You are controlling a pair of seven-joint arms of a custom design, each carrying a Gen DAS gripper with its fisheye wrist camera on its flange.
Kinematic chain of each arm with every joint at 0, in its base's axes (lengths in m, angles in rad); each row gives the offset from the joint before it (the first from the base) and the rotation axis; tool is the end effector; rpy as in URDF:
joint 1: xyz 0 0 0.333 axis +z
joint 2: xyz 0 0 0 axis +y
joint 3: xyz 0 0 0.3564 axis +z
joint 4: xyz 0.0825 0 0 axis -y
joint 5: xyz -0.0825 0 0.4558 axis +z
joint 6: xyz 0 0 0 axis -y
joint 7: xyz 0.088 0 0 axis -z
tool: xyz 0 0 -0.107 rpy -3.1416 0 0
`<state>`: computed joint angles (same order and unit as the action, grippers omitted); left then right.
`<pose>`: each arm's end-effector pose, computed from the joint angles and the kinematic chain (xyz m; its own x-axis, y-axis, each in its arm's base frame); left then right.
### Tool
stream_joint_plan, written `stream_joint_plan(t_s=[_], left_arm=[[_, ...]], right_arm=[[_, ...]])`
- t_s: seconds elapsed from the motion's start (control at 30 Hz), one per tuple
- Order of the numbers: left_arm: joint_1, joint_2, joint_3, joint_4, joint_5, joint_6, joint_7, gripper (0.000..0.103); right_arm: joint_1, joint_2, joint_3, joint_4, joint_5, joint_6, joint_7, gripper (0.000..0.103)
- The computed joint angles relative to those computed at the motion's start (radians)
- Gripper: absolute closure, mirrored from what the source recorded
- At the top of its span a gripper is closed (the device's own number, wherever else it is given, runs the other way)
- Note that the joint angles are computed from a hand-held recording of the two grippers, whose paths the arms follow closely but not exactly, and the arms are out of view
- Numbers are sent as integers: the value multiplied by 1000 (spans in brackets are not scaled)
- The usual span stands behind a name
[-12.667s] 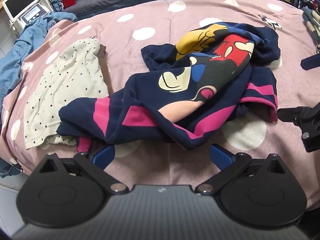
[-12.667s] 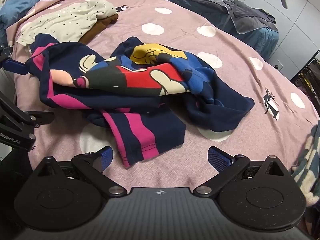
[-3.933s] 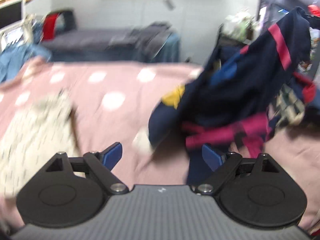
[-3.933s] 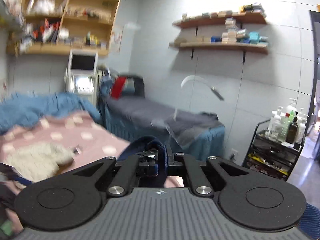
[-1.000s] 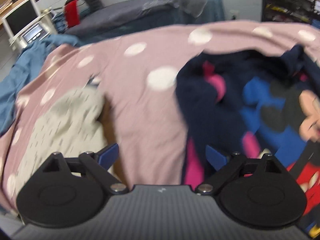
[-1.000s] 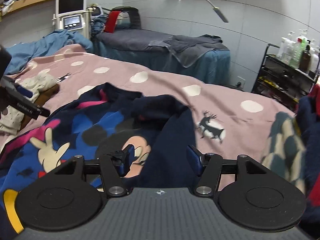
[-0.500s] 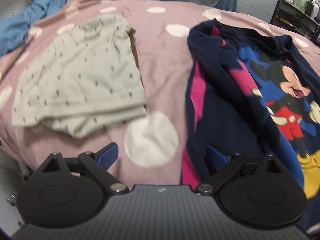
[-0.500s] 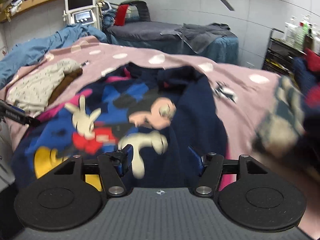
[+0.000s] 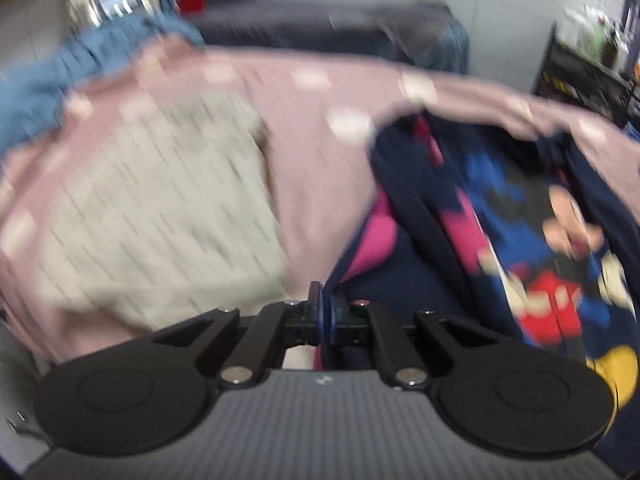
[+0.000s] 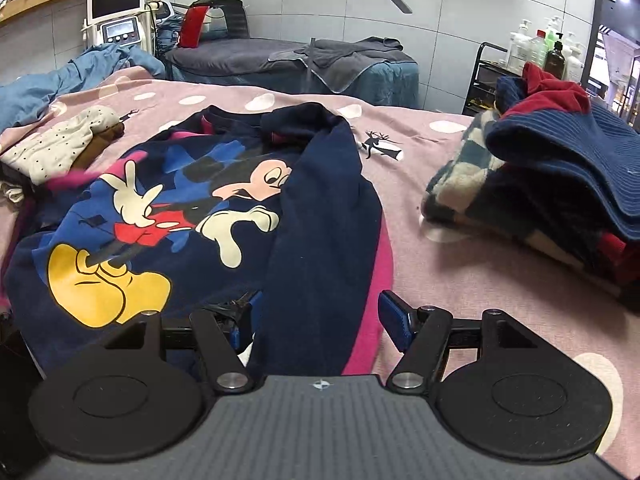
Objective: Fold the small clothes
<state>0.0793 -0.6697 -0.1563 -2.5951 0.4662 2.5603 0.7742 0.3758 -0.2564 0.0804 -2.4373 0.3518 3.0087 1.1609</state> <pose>0.4330 -0.0460 0.5431 0.4053 -0.9140 -0.0197 -0.6697 -0.2822 -0.6869 0.5005 0.2196 0.4939 0.5038 -0.8631 0.0349 -0.5670 -0.3609 -0.7404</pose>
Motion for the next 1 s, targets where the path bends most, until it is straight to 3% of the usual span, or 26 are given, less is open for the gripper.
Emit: stream_joint_plan(t_s=[0.13,0.23,0.33,0.37,0.4,0.47,0.57,0.73,0.8,0.9,0.93,0.97,1.0], left_arm=[[154,-10,-34,65,146,2,-68,99],[260,24,-50,129,264,-9,-157,95],[316,94,-71,196,367,-80,-225,78],[325,118,-87,216,399,-132,-242,52],[318,141,-93,236,400,-190,-238,23],[279,158,-84,246,376,-247,-231,0],[161,102,-24,173,311,-188,-164,0],[-89,-23,70,20,32,-60,26,0],[-142,-36,57,-10,-31,-63,95,0],[-155,-20,5,-29,-53,-90,132,0],[-154,-8,-9,-25,-59,-110,130,0],[-156,-6,-10,-28,-66,-115,133,0],[-157,-9,-9,-33,-70,-105,133,0]], right_arm=[[-20,-3,11,-8,-17,-2,28,0],[4,-10,-15,-10,23,-17,16,0],[-19,-22,3,-20,0,-18,43,0],[-27,-27,8,-25,-8,-17,54,0],[-40,-31,18,-28,-22,-21,72,0],[-64,-44,34,-36,-52,-33,108,0],[-51,-66,12,-46,-43,-61,117,0],[8,-100,-39,-49,35,-167,58,0],[23,-107,-43,-48,61,-202,32,0],[1,-100,-6,-52,31,-209,41,2],[-1,-101,0,-55,19,-203,31,22],[3,-103,-2,-57,13,-195,12,64],[9,-104,-11,-57,16,-190,-10,82]])
